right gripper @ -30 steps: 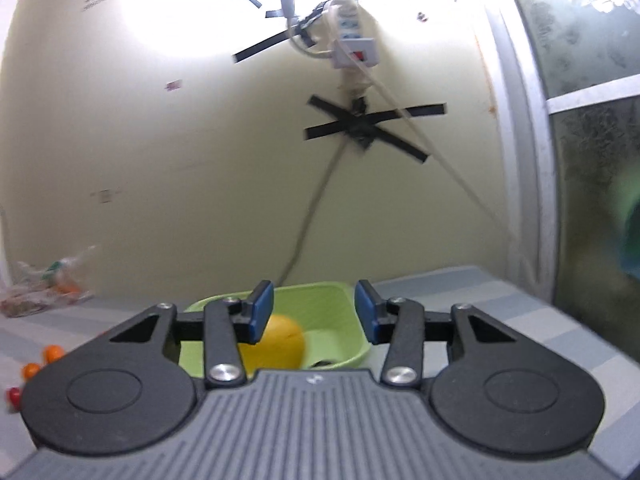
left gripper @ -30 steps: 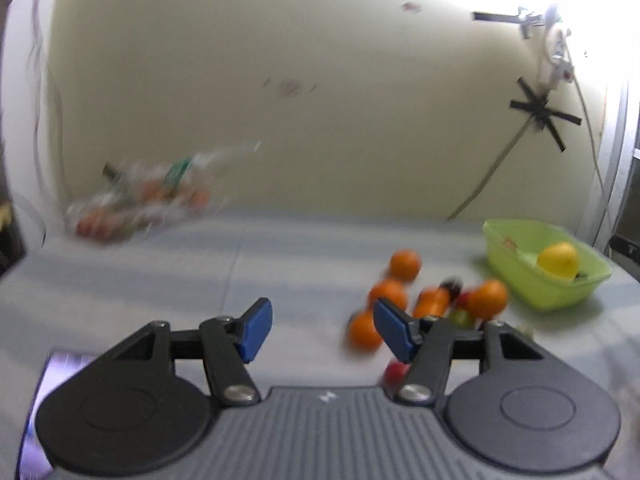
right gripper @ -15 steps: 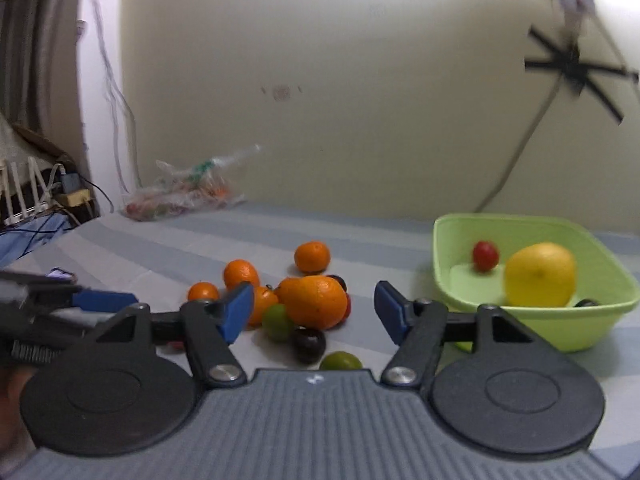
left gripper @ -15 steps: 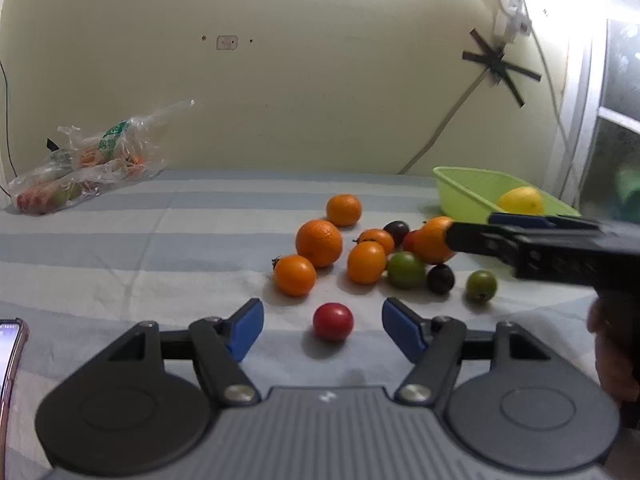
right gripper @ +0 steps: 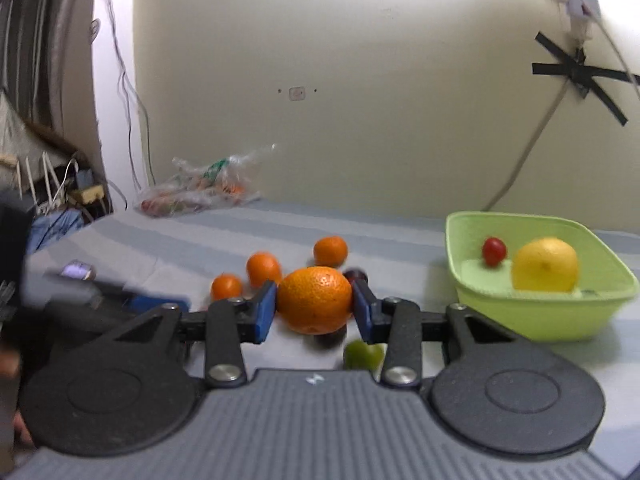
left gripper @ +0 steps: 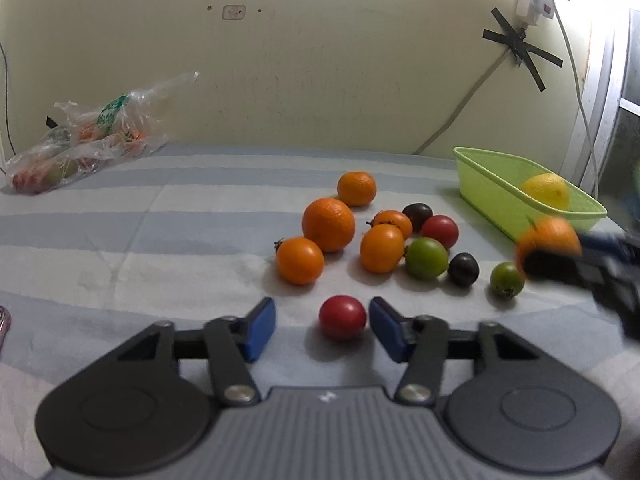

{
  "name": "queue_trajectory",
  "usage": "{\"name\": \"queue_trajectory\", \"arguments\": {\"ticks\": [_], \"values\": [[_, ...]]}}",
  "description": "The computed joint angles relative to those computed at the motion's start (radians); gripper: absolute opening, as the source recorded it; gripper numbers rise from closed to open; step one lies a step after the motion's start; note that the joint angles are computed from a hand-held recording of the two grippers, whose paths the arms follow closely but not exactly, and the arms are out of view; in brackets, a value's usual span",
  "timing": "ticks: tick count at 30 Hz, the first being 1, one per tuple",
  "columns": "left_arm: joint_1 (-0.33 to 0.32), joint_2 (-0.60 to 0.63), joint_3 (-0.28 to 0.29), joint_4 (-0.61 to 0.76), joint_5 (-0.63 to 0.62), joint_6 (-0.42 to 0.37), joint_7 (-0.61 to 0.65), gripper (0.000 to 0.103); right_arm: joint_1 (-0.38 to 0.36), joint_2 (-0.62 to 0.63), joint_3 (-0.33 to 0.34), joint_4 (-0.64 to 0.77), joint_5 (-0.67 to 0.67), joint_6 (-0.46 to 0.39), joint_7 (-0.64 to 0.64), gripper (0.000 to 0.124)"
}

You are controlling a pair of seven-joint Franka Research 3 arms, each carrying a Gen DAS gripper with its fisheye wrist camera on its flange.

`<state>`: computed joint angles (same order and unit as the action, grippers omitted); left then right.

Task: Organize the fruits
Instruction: 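Grasp a tangerine with the right gripper while the left gripper grasps a red cherry tomato, then carry the tangerine and red tomato into the basket and open both grippers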

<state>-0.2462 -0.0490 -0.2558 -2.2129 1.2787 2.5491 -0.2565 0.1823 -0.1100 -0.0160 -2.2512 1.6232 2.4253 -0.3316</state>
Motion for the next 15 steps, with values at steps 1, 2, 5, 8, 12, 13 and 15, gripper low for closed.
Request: {"name": "queue_trajectory", "arguments": {"ticks": [1, 2, 5, 8, 12, 13, 15], "values": [[0.000, 0.004, 0.001, 0.003, 0.003, 0.007, 0.007, 0.037, 0.001, -0.006, 0.002, -0.008, -0.012, 0.007, 0.003, 0.043], [-0.001, 0.007, 0.001, 0.006, 0.008, 0.011, 0.012, 0.029, -0.001, -0.017, 0.001, -0.024, -0.026, 0.009, 0.003, 0.043], [-0.015, 0.015, -0.010, 0.017, 0.008, -0.026, 0.037, 0.026, 0.004, -0.035, 0.002, -0.053, -0.050, 0.029, -0.010, 0.043], [-0.015, -0.008, -0.003, -0.008, 0.019, 0.037, -0.007, 0.026, 0.008, -0.036, -0.001, -0.061, -0.082, 0.027, -0.002, 0.044], [-0.014, -0.036, -0.015, -0.027, 0.074, 0.112, -0.080, 0.026, 0.007, -0.041, -0.009, -0.067, -0.098, 0.017, -0.018, 0.044], [-0.014, -0.037, -0.018, -0.024, 0.091, 0.133, -0.092, 0.026, 0.006, -0.042, -0.012, -0.068, -0.096, 0.014, -0.025, 0.044], [-0.018, -0.028, -0.025, -0.004, 0.114, 0.155, -0.093, 0.026, 0.001, -0.045, -0.017, -0.071, -0.091, 0.019, -0.034, 0.044]]}}
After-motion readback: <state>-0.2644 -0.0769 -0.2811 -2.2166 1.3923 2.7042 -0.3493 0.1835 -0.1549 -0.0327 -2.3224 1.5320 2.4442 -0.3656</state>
